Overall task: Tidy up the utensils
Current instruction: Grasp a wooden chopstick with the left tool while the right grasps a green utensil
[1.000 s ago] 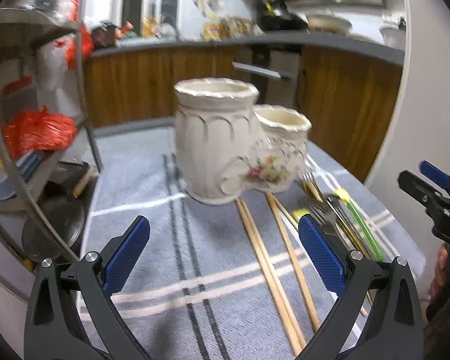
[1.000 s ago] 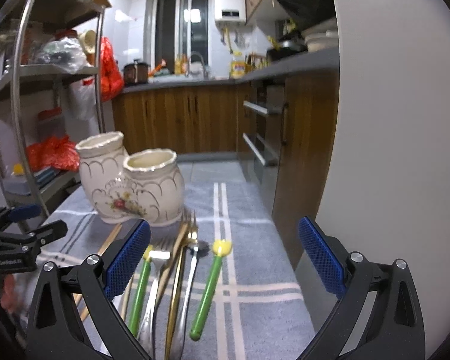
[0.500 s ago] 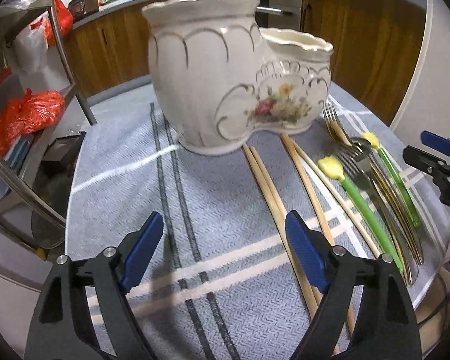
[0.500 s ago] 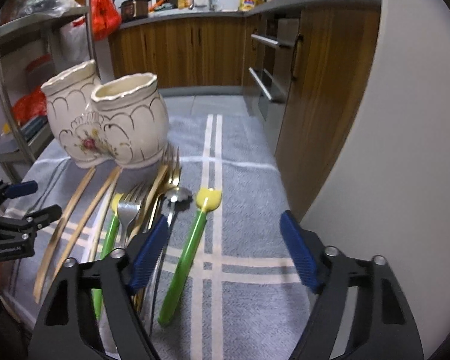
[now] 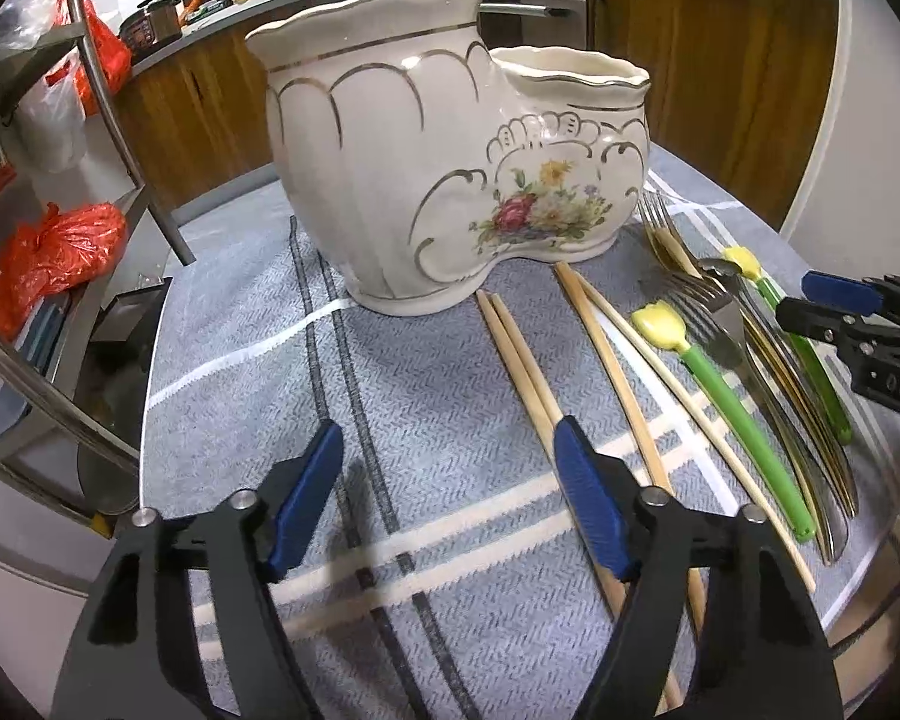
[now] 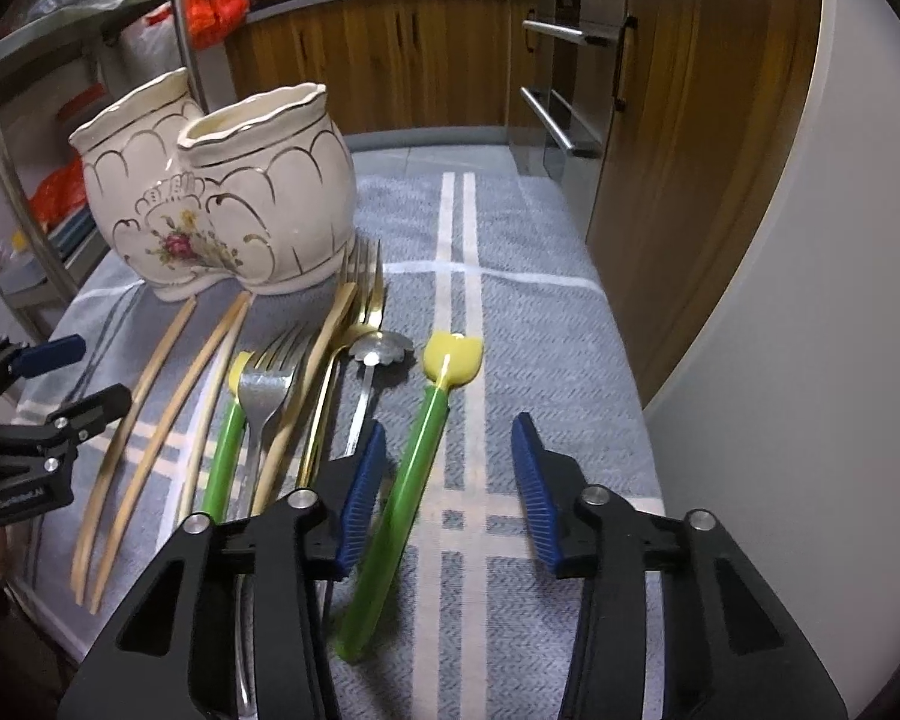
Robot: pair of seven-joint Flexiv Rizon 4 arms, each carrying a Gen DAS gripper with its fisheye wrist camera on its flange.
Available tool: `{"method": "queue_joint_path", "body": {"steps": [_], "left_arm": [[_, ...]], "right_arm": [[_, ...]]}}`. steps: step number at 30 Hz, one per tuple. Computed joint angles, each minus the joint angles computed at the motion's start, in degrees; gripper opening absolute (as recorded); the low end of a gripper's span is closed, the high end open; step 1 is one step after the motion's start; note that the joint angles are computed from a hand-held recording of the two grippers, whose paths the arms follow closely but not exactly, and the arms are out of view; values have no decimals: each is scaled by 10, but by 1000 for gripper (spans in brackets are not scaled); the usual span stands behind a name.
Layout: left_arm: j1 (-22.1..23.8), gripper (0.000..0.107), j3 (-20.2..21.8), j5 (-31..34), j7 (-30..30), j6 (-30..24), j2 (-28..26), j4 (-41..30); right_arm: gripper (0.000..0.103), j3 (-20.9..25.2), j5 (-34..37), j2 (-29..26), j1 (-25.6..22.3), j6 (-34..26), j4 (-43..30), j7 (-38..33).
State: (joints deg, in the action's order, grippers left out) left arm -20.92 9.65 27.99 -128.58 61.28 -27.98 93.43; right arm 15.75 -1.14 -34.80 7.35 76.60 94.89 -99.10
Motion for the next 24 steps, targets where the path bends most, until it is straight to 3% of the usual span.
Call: {"method": "queue_joint_path", "body": {"steps": [1,5,10,24], "left_arm": [[3,56,-4,-6,9,-10,0,1],[35,55,-33,-63,47,12,7,25],[22,56,-19,-66,25,39,16,32],[7,56,-14,-61,25,-29,-7,-7]], "right_arm": [[39,3,1,-2,-2,-7,-4,-2],[36,4,8,-8,-1,-27,-19,-2],[32,7,17,-14,-2,-39,-34,-9],[30,-8,6,-18,10,-55,-46,-18]]}}
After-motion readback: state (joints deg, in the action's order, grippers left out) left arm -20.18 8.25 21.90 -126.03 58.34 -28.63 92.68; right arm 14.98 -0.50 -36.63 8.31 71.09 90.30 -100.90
